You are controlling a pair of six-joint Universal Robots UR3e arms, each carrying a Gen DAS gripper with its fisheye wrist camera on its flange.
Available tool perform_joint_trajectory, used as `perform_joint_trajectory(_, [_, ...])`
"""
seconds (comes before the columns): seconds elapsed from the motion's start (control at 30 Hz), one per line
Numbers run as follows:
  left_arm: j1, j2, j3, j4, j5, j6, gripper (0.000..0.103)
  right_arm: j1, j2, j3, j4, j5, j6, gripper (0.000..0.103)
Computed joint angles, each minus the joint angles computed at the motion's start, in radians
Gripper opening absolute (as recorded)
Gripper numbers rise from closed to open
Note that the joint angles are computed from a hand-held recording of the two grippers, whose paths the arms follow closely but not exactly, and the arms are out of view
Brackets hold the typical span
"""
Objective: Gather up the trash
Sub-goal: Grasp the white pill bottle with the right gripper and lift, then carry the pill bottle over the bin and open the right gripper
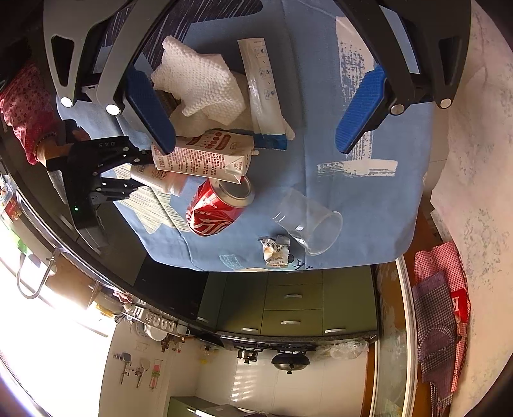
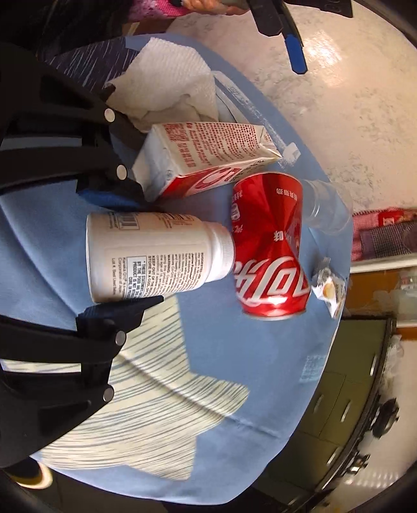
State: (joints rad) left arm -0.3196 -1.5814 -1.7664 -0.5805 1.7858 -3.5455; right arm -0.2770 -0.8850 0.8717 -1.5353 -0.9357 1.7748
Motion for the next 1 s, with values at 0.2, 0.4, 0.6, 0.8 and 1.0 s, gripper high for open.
perform_joint_trajectory(0.2, [-0.013, 0.004, -0.003, 0.011, 0.004, -0.002, 0.098, -0.116, -0.171, 0.253, -0.069, 0.050, -0.006, 0.045])
perform_joint_trajectory(0.4, [-0.056, -0.014, 0.027, 0.011, 0.023, -0.003, 0.098, -0.293, -0.326, 0.422, -0.072, 0.119, -0.021, 0.045])
perform_joint_trajectory(0.6, [-0.089, -0.036, 0.061, 0.005, 0.034, 0.002, 0.098, -0.468, -0.319, 0.440, -0.220, 0.116, 0.180, 0.045])
perform_joint_trajectory(0.8, [-0.105, -0.065, 0.095, -0.005, 0.035, 0.002, 0.098, -0.532, -0.111, 0.205, -0.317, -0.028, 0.469, 0.045])
perform_joint_trajectory(1.0, [-0.119, -0.094, 0.132, -0.026, 0.040, 0.006, 0.098, -0.497, 0.074, -0.009, -0.372, -0.136, 0.636, 0.045])
